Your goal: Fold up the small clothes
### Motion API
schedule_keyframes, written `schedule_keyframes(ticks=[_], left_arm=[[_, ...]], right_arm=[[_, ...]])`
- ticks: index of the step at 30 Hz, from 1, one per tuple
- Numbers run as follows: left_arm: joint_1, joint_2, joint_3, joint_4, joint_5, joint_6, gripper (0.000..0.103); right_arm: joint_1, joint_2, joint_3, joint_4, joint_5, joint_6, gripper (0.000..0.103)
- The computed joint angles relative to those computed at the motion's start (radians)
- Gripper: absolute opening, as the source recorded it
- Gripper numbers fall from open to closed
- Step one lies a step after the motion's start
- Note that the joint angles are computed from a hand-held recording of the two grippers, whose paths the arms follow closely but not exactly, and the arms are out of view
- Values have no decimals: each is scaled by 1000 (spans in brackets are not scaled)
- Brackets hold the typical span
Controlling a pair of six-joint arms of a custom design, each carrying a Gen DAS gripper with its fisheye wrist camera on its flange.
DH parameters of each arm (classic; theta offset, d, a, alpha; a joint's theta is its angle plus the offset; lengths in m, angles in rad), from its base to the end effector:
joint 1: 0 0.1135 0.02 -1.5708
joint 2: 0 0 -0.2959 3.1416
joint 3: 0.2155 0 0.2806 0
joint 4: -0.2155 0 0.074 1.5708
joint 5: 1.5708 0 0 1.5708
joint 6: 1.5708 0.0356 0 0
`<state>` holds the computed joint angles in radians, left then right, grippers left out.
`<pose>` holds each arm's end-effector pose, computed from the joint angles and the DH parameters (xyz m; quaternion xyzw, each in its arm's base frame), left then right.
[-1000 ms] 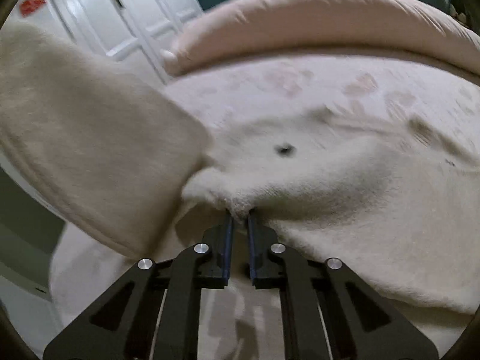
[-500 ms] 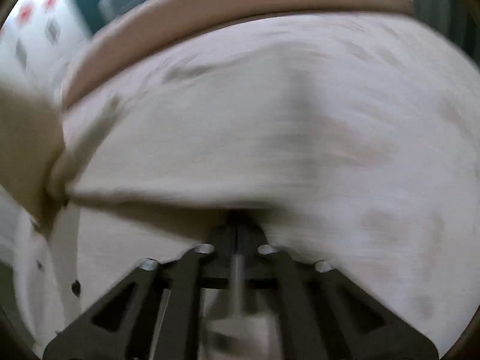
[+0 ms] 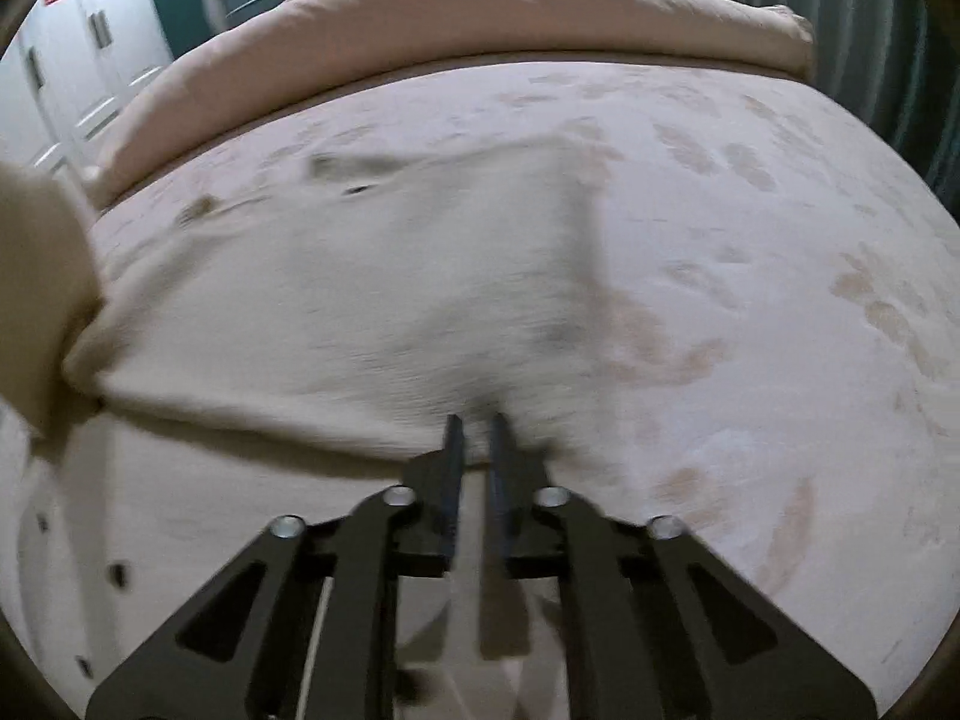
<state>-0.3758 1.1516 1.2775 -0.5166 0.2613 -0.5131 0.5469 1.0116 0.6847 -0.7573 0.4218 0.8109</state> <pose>0.2424 -0.1055 0.4364 0.0158 0.8269 -0.3349 0.4515 0.1713 0.0872 0.2390 0.1749 0.9341 -0.0102 0.3109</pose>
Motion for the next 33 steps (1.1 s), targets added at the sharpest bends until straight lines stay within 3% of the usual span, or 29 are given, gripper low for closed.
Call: schedule_keyframes(ticks=[4,5,8,10,13,16,19,22,24,26,29,31,33], left_arm=[[69,-15,-9,-7,47,22,5],[85,-18,-16,-1,60,20,5],[98,-20,-34,16,81,3,5],[88,-18,-40,24,80,-8,5],[39,-6,-37,29,62,-19,5],[-65,36,3,23,22,-11,5],[-167,109,53,44,-20,9,5],[-291,245,92,86,-44,-29,6],[-352,314,90,70,-67,-49,7],[-398,335,4,98,-83,-87,9],[-394,279,-164,133,-66,-157,12],[-342,200,-273,128,-49,-196,21],[-238,91,-373,85,-49,-209,28]], right_arm=[[-130,-87,-22,-99,10,-16,0],[-136,-94,-5,-135,23,-5,8],[-70,-115,49,-137,4,35,8],[28,-58,104,-106,35,59,10],[89,98,151,67,-51,19,20],[150,257,188,102,-52,62,23],[219,142,122,134,-1,115,25],[250,-1,58,51,28,185,34],[262,-73,29,-53,41,228,34],[247,-153,3,-124,29,233,36],[221,-211,-6,-134,2,211,42],[185,-219,-7,-104,-15,161,49],[139,-203,-2,-51,-46,109,51]])
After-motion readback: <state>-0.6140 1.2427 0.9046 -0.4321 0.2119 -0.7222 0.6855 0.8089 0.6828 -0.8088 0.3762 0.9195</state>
